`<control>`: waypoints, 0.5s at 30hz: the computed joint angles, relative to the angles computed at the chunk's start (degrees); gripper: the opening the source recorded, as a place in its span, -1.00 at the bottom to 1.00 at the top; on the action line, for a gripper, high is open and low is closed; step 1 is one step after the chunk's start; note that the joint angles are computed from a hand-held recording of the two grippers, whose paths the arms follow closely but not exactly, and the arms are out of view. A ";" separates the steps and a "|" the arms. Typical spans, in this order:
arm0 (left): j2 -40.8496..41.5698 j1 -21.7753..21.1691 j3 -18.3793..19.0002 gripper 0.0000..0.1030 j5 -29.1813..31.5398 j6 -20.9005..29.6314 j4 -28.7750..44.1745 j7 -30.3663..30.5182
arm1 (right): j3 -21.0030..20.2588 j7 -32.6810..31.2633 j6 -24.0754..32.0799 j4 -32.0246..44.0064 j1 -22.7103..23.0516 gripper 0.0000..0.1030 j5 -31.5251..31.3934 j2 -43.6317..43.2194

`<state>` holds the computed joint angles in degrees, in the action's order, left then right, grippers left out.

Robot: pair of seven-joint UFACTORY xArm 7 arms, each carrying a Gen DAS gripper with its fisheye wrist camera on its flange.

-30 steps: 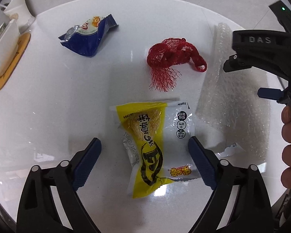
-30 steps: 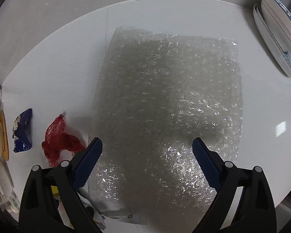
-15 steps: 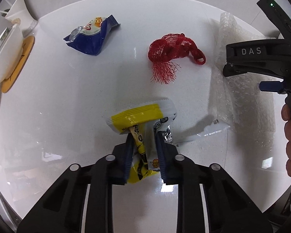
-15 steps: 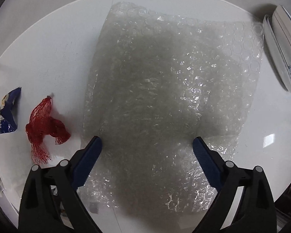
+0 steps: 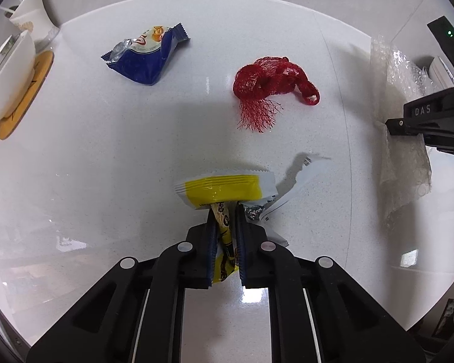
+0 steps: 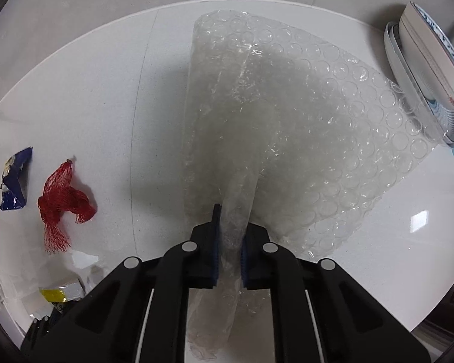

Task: Collect trash
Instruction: 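Carry the yellow wrapper and bubble wrap down over the wastebasket with both grippers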

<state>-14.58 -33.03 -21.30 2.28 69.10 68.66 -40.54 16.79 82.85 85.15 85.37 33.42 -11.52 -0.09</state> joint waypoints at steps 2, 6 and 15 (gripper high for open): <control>-0.99 0.02 0.54 -0.81 -0.93 -1.21 -1.32 0.36 | 0.57 0.84 0.54 0.05 0.66 -0.82 -1.36 0.25; -3.40 0.11 1.75 -0.82 -4.61 -3.95 -3.67 1.90 | 1.86 1.65 3.33 2.99 3.37 -0.82 -4.77 2.40; -7.35 1.14 0.29 -0.83 -3.62 -3.35 -3.46 2.50 | 3.82 6.23 10.52 8.75 10.65 -0.82 -11.96 3.67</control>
<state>-21.93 -31.89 -21.00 -1.34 65.74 65.20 -38.04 20.61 89.08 95.67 94.12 44.07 -23.48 3.58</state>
